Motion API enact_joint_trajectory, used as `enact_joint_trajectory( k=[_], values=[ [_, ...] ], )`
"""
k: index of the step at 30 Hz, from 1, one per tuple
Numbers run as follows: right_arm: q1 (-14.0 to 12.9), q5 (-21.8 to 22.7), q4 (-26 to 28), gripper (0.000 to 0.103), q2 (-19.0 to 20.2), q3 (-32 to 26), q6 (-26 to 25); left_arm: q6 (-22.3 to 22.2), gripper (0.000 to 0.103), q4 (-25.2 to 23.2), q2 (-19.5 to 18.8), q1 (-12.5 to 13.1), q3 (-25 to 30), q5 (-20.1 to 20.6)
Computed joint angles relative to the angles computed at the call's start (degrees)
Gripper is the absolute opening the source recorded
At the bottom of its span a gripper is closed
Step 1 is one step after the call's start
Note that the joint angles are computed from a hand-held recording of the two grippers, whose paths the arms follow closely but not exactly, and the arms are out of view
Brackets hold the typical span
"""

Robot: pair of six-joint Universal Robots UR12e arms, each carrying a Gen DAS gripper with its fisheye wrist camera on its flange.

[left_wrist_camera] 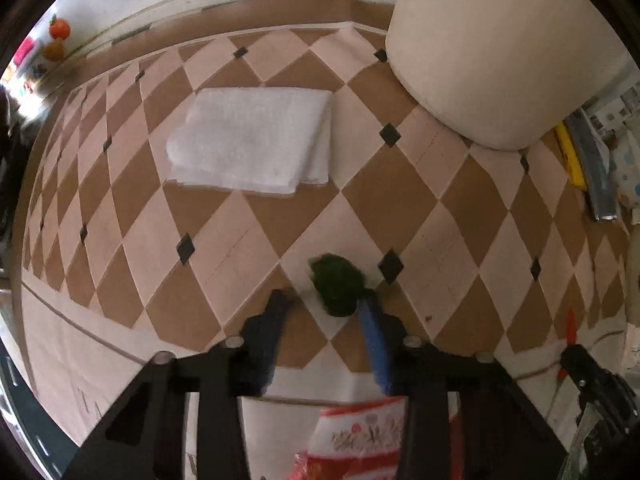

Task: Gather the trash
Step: 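Grasp the red chili with the right tool while the left tool grasps the green pepper piece, then carry the chili and pepper piece down over the floor bin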

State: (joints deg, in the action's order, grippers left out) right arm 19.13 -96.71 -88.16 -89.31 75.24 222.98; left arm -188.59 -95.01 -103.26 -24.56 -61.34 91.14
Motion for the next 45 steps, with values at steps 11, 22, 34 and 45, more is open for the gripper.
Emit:
enact_joint_trajectory(
  k=[11,22,34,45],
  values=[
    [0.22,-0.06,-2.35,0.011,0.04,-0.11,0.63,0.43,0.011,4.17,3.45,-0.45,-2.39,3.48],
    [4.1,-0.52,-5.71,0.011,2.71,-6.39,-2.37,-0.11,0.011,10.19,12.64,2.34,-6.92,6.77],
    [15.97,-3.06,-7.61,0.011,5.24,-13.54,-1.21,2.58,0.011,10.48,28.54,12.28,-17.47,4.77],
    [29.01,0.23,-8.07,0.011,8.77,-14.76,4.13,9.46,0.011,-1.82,43.45,29.13,-28.88,-0.31]
  ],
)
